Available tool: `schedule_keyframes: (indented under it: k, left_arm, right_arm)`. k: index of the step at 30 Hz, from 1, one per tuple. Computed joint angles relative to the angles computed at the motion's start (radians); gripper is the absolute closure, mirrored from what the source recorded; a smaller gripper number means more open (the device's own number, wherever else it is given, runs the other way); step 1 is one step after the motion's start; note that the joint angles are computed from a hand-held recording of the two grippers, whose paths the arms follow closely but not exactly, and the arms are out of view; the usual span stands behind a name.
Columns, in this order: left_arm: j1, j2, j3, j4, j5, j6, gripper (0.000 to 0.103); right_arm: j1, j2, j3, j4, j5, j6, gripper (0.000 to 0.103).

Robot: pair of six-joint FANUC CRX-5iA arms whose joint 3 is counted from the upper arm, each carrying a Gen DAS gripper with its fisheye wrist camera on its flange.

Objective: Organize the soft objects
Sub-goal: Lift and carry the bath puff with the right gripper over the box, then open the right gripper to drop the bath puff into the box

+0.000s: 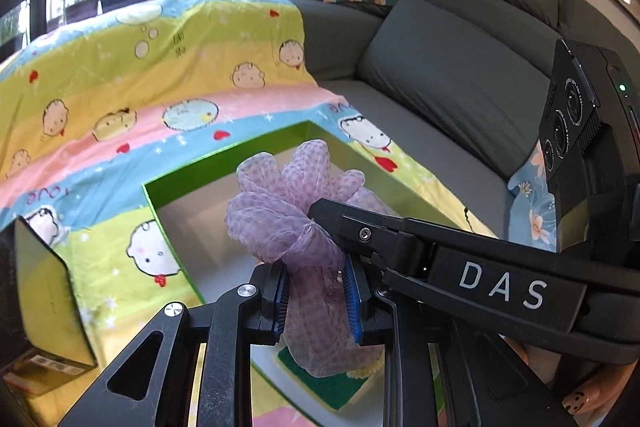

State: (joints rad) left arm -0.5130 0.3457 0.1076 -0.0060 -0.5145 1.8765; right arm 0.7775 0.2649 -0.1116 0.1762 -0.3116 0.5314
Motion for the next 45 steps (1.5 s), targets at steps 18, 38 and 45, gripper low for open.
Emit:
schedule_keyframes:
  k: [18,38,45]
  left_arm:
    - [0.009,0.087,0.058,0.087,-0.065,-0.042,0.079]
    - [0.011,0.095,0.075,0.083,-0.084,0.007,0.071]
    - [0.006,0.002,-0.001,0.033,-0.012,0.042,0.036]
  right_arm:
    - [-0.027,0.042,0.034,-0.017,-0.096,-0.057,0.081]
    - [-0.022,0.026,-0.025,0.143,-0.097,-0.239,0.079]
    - [-0.038,-0.042,-0.185,0.519,0.015,-0.594,0.050]
